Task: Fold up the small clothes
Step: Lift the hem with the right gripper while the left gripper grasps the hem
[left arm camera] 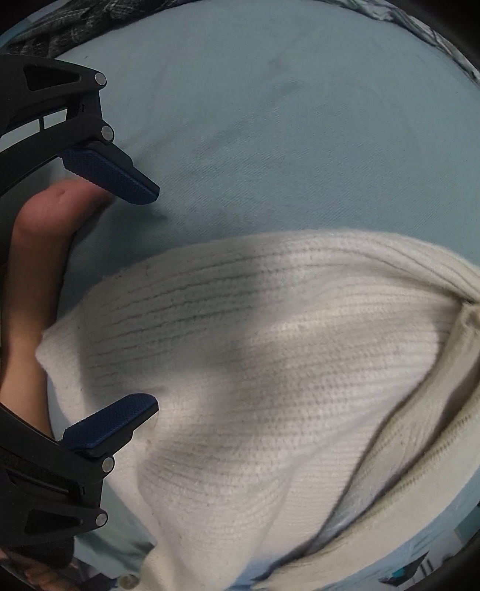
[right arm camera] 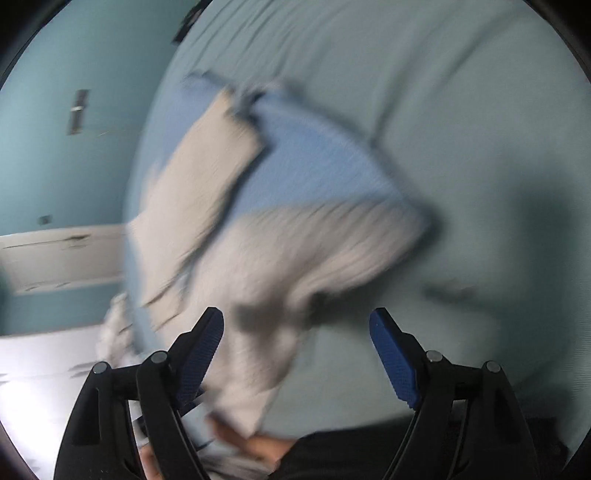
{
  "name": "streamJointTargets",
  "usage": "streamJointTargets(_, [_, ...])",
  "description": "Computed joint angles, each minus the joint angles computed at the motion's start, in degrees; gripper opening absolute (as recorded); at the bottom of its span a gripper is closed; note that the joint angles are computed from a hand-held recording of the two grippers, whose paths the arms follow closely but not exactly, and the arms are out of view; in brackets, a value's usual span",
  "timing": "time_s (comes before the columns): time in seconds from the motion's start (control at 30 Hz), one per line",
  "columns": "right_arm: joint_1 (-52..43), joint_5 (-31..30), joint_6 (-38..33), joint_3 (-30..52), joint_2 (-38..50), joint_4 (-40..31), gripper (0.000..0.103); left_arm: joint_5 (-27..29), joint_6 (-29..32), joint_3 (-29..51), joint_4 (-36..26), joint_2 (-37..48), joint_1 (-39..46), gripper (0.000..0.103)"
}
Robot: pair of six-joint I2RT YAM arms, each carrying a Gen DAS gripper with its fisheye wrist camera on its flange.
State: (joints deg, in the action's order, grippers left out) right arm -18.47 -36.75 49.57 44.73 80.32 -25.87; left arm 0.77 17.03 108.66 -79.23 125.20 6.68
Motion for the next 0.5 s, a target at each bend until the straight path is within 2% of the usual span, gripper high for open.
streamJointTargets(0.07, [-1.3, -6.3, 2.5, -2.9, 0.9, 6.0, 0.079, 0.5, 0.6, -1.0, 0.8, -1.0, -0.1, 0.103])
streamJointTargets(0.17, [-1.5, -6.8, 1.8, -1.7, 4.8, 7.1, 0.076, 0.9, 0.7, -1.6, 1.6, -1.8, -0.2, 0.103])
streamJointTargets(0.2, [-1.8, -6.8, 0.4, -0.6, 5.6, 6.5, 0.068, 0.4, 0.7, -2.3, 2.4, -2.5, -0.3, 0.103])
streamJointTargets(0.23, [-1.7, -6.7, -0.6, -0.1, 6.1, 7.0, 0.033, 0.0, 0.6, -3.3, 3.6, -3.5, -0.3, 0.103])
streamJointTargets(0.27, [-1.5, -6.6, -2.6, 0.4, 6.0, 6.0, 0.017, -0.1, 0.8, -4.3, 5.0, -4.7, -0.2, 0.103])
streamJointTargets(0.37, [-1.1, -4.2, -4.1, -0.9, 2.1, 6.7, 0.016, 1.9, 2.2, -8.6, 9.4, -9.9, -0.9, 0.103])
streamJointTargets(0.43, [-2.3, -4.7, -2.4, -5.7, -3.8, 12.7, 0.015, 4.5, 5.2, -11.6, 11.5, -13.6, -1.3, 0.103])
streamJointTargets(0.5, [-5.4, -5.9, 1.6, -11.3, -9.5, 20.6, 0.014, 7.4, 8.5, -13.3, 11.0, -15.7, -1.8, 0.103])
